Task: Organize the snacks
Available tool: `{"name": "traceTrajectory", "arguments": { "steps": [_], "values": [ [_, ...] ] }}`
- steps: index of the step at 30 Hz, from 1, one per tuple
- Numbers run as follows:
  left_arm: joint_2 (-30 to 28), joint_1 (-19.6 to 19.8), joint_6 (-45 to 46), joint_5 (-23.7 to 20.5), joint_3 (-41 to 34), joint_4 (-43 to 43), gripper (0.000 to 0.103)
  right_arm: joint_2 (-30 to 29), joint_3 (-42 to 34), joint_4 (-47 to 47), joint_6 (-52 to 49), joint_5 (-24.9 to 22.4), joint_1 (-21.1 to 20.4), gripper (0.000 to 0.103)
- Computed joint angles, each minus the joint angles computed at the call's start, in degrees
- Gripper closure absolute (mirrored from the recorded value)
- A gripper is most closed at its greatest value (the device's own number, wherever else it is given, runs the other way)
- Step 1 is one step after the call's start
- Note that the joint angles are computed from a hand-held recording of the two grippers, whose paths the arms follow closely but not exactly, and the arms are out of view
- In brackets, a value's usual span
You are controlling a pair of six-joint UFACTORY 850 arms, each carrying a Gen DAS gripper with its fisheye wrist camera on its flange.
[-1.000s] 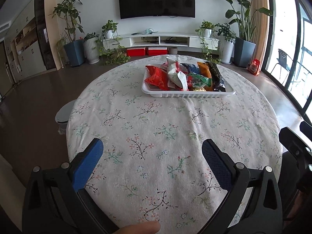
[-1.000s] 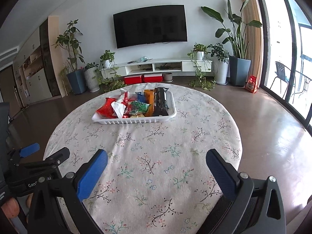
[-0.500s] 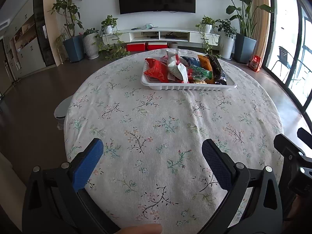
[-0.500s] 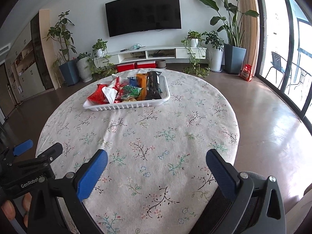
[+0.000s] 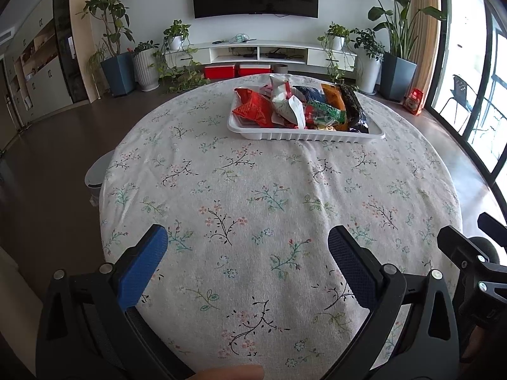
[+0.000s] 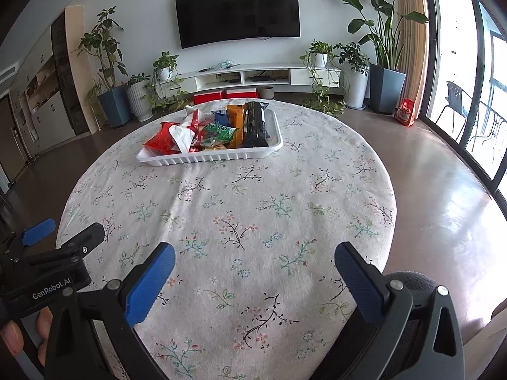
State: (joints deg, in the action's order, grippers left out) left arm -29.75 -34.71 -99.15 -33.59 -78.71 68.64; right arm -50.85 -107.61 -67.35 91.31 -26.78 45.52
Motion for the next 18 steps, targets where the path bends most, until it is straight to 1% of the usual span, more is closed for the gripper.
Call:
{"name": "traceTrajectory", "arguments": {
  "steps": [18],
  "values": [
    [-0.2, 0.0, -0.3, 0.4, 0.1, 0.2, 0.000, -0.8, -1.0, 3.2, -3.3, 0.0, 0.0, 0.000]
  ]
}}
